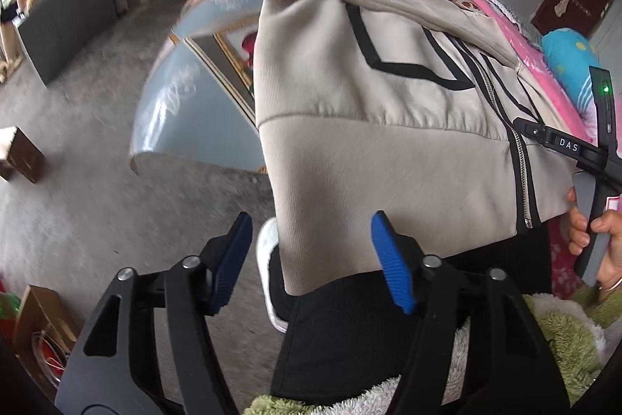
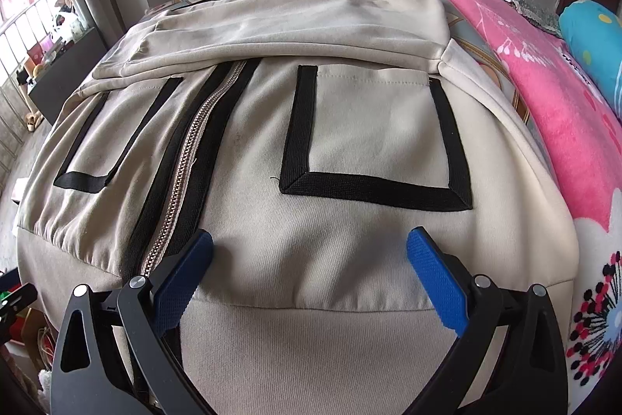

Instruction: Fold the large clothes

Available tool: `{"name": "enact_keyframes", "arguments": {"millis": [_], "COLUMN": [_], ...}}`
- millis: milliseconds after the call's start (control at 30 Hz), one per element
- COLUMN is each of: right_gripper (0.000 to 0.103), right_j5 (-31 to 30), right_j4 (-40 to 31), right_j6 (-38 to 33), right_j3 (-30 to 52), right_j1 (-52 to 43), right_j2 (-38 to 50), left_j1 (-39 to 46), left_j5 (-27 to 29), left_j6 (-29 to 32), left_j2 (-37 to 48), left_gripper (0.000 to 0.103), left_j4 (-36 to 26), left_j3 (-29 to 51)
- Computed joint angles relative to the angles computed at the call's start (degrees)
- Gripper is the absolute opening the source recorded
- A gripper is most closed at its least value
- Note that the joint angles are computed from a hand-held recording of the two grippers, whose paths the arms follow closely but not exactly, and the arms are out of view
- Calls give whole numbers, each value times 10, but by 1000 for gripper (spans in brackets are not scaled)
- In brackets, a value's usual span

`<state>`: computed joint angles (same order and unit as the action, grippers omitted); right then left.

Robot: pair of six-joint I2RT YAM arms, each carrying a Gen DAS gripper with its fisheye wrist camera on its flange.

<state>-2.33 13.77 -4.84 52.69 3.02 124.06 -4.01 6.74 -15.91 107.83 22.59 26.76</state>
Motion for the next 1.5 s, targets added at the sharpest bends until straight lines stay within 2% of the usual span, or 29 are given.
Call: {"name": "enact_keyframes", "arguments": {"millis": [167,267,533,600,767,867,1133,1267,1500], "right_gripper": [97,97,97,97,97,97,97,97,97], "right_j5": [0,-1,-3,-5,-2,2,9,-17,-27], "right_j4": [4,10,16,18,35,24,33,42,96], "right_j6": [0,0,-3,-6,1,4,20,26,-24], "right_j3": [-2,-6,-10,-10,-19,-14,-23,-50,-157], "right_j1": [0,-1,-1,-2,0,1,3,-13,-65], "right_j2": [0,-1,-2,-2,-2,-2,-5,-28,-95], "left_j1": [18,17,6,3,-22,-39,-41,-52,-85], "left_j5": [46,55,41,37,-3,-26,-32,-46,-88], "left_j6": [7,12,18,17,28,35,60,65,70], "left_j2": [38,47,51,50,30,24,-29,-70,-78], "left_gripper": [47,42,41,41,31,28,11,10,10], "left_j4": [9,9,-14,-16,-6,-7,-40,-50,-66], "left_j3": [15,21,40,41,27,21,10,-2,8]}}
